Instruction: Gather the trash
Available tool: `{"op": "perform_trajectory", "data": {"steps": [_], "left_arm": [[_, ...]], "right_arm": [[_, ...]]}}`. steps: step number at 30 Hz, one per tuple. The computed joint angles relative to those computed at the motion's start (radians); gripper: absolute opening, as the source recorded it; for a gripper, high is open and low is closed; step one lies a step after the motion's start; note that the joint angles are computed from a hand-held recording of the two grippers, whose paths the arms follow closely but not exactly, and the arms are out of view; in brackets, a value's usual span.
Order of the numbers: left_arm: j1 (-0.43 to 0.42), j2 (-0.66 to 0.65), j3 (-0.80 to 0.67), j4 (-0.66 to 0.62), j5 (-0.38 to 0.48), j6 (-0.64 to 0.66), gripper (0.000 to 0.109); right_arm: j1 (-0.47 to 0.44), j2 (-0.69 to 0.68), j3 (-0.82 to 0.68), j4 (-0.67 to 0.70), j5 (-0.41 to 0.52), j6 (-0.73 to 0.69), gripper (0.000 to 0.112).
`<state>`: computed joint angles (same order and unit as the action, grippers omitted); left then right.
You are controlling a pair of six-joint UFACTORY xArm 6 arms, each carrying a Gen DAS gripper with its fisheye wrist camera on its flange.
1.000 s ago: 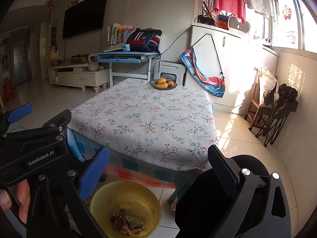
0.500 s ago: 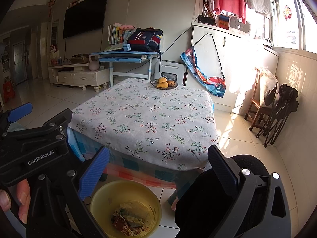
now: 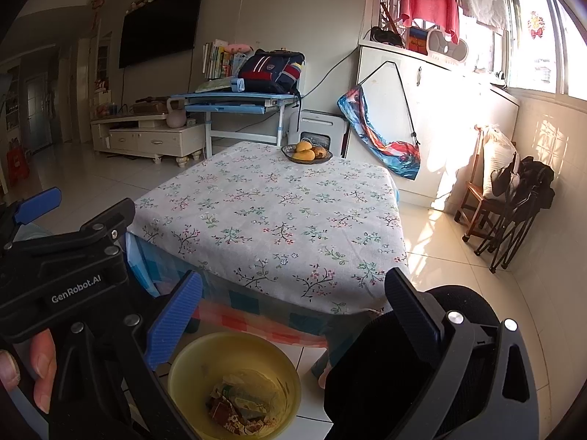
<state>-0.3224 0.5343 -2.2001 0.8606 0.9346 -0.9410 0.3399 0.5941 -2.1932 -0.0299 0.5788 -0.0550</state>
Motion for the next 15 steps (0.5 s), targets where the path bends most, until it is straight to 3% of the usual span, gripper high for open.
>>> {"op": "perform_trajectory", "data": {"steps": [11,15], "left_arm": [[0.006,-0.060,0.089,0.070,-0.039,-0.057,0.096],[0.040,-0.099,0.147,0.023,-0.097,-0.062,0.096]], "right_arm": [[0.002,0.022,-0.044,0.002,0.034,-0.024,0.095],[0.002,0.038,-0.075,-0.004,0.052,-0.023,0.095]]}}
